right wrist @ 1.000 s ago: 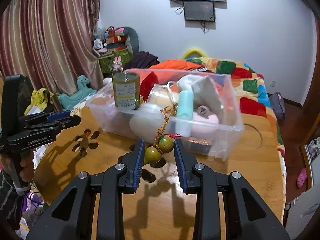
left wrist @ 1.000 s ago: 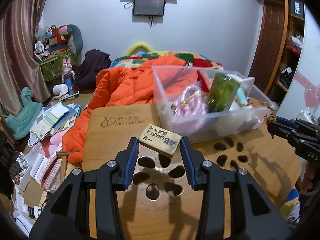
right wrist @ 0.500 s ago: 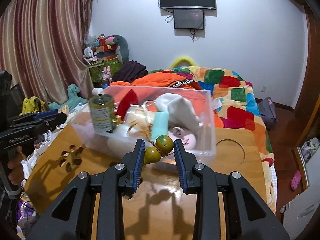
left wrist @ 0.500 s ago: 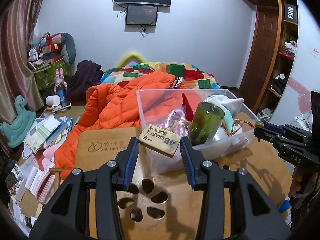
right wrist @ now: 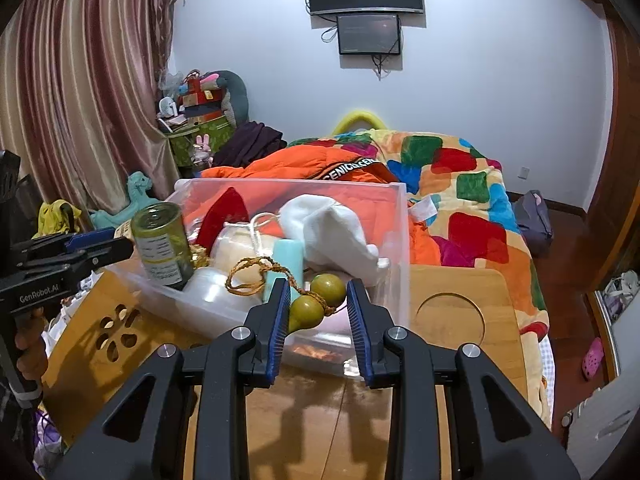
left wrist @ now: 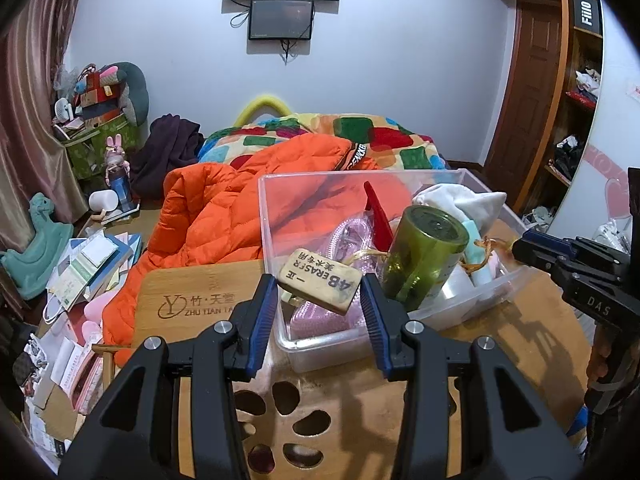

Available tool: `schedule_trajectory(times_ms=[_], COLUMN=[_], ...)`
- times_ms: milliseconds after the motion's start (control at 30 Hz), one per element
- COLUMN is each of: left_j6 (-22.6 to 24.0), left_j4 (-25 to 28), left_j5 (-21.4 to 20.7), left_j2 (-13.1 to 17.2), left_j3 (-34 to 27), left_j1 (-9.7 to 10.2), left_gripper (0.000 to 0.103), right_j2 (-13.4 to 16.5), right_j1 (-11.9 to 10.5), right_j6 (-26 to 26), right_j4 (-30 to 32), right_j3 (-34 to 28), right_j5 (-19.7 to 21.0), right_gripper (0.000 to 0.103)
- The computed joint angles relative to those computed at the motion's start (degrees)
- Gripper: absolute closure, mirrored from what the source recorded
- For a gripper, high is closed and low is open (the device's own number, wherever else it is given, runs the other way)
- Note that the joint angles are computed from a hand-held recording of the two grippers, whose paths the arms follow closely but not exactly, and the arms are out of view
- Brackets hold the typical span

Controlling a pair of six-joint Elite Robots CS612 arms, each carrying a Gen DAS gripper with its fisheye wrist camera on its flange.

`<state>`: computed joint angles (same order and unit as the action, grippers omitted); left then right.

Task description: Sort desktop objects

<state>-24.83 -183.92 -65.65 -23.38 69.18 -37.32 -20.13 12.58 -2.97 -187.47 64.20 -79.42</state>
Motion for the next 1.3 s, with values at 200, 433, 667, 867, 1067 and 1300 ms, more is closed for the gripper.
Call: schedule_trajectory(times_ms=[200, 433, 667, 867, 1067, 1300], left_j6=[1.4, 2.1, 1.2, 0.8, 1.3, 1.8], left_j4=[0.7, 1.9, 1.4, -0.2, -4.8, -8.0], left_j5=[1.2, 1.8, 3.3, 5.4, 9.5, 10.7], left_j2=[0.3, 0.2, -0.8, -2.2, -3.3, -4.0], left_j3=[-0.6, -0.8, 0.8, 3.3, 5.8, 7.7], left_j1=[-0.35, -0.52, -1.07, -2.00, -3.67, -5.25], left_gripper=[0.061, 0.049, 0.046, 0.031, 0.008, 0.004], right_j2=[0.7, 0.6, 0.0, -1.4, -3.2, -5.2], right_j1=[-0.1, 0.0, 0.6, 0.8, 1.1, 1.4], right_j6=[0.5, 0.4, 0.1, -0.4, -0.1, 1.5], right_j4=[1.0, -0.3, -3.9, -6.3, -11.3, -15.5], right_j3=[-1.1, -0.6, 1.2, 3.7, 7.6, 11.8], right_j5=[0.5, 0.7, -0.5, -0.9, -2.4, -4.4], right_gripper=[0.078, 0.077, 0.055, 0.055, 0.030, 0.006])
